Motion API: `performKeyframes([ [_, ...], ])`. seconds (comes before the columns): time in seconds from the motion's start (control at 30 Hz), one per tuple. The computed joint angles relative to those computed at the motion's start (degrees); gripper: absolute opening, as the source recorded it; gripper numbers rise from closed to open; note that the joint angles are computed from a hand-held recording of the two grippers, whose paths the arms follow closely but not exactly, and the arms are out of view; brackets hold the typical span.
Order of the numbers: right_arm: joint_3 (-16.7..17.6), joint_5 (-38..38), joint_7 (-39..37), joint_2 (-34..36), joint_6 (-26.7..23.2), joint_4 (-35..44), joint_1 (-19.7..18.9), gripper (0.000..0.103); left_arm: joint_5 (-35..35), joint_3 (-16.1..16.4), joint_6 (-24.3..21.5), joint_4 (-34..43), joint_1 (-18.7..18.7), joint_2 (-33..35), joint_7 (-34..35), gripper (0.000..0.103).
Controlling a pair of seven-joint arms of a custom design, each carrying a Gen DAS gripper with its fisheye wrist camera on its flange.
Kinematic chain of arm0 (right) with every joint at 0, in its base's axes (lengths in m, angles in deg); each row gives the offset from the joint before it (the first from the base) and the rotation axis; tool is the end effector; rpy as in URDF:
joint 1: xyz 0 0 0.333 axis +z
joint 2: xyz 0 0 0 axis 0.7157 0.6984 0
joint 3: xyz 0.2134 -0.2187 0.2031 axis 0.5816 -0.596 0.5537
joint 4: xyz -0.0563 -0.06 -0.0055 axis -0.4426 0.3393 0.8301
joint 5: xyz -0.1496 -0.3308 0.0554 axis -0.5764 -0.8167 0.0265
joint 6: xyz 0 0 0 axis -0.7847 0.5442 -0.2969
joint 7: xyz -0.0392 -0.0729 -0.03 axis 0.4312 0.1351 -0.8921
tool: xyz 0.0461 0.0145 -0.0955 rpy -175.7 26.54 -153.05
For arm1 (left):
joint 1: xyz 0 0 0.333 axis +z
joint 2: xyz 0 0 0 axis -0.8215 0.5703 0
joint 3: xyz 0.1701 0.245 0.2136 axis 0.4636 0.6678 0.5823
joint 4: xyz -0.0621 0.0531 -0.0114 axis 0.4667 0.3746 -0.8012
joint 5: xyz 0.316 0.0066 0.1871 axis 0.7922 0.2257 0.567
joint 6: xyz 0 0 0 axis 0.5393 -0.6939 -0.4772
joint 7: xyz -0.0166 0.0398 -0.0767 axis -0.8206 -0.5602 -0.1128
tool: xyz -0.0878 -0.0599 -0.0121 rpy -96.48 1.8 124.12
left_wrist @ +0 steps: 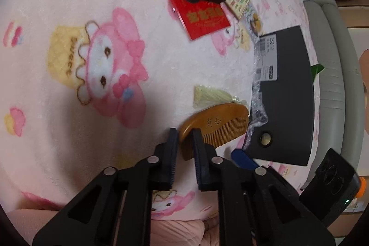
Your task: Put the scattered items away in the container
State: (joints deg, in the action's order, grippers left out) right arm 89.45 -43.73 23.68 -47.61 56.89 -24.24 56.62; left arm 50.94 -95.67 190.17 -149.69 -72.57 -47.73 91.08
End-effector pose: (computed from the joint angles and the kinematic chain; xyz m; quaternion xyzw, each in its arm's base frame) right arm 0.5825 0.1725 0.5330 -0.8554 0.4554 0.0587 0.2400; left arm 0.5116 -0.3078 0.5128 0.8646 -0.4021 0.2800 0.1113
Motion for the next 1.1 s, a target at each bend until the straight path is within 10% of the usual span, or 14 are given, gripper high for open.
performKeyframes([
  [0.3, -0.01, -0.57, 0.59, -0.63, 1.01, -0.69, 0.28, 0.033, -3.14, -0.72, 7.05, -3.81, 0.6, -1.68, -0.99, 0.006],
  [0.43, -0.37, -0.91, 1.34, -0.5, 2.45, -1.09, 0.05, 0.033, -9.2, -1.52, 6.13, -2.7, 0.91, -0.7, 4.13, 0.036],
  [0.63, -0.64, 0.06, 2.04, 0.53, 3.66, -0.87, -1.01, 0.033, -17.44, -3.21, 4.88, -0.94, 1.72, 1.14, 10.58, 0.049],
  [0.77, -0.53, 1.32, 1.64, 1.31, 2.76, -0.68, -1.8, 0.033, -18.13, -2.85, 4.87, 0.35, 1.14, 2.69, 11.53, 0.041],
  [0.8, -0.48, 1.58, 1.34, 1.35, 2.71, -0.75, -1.93, 0.033, -16.82, -2.44, 4.51, 0.54, 0.87, 2.78, 10.76, 0.021],
  [1.1, -0.61, 3.57, 0.07, 1.27, 1.32, -0.8, -2.89, 0.033, -4.72, 0.87, 9.6, -5.76, -1.08, -2.56, -3.24, 0.015],
])
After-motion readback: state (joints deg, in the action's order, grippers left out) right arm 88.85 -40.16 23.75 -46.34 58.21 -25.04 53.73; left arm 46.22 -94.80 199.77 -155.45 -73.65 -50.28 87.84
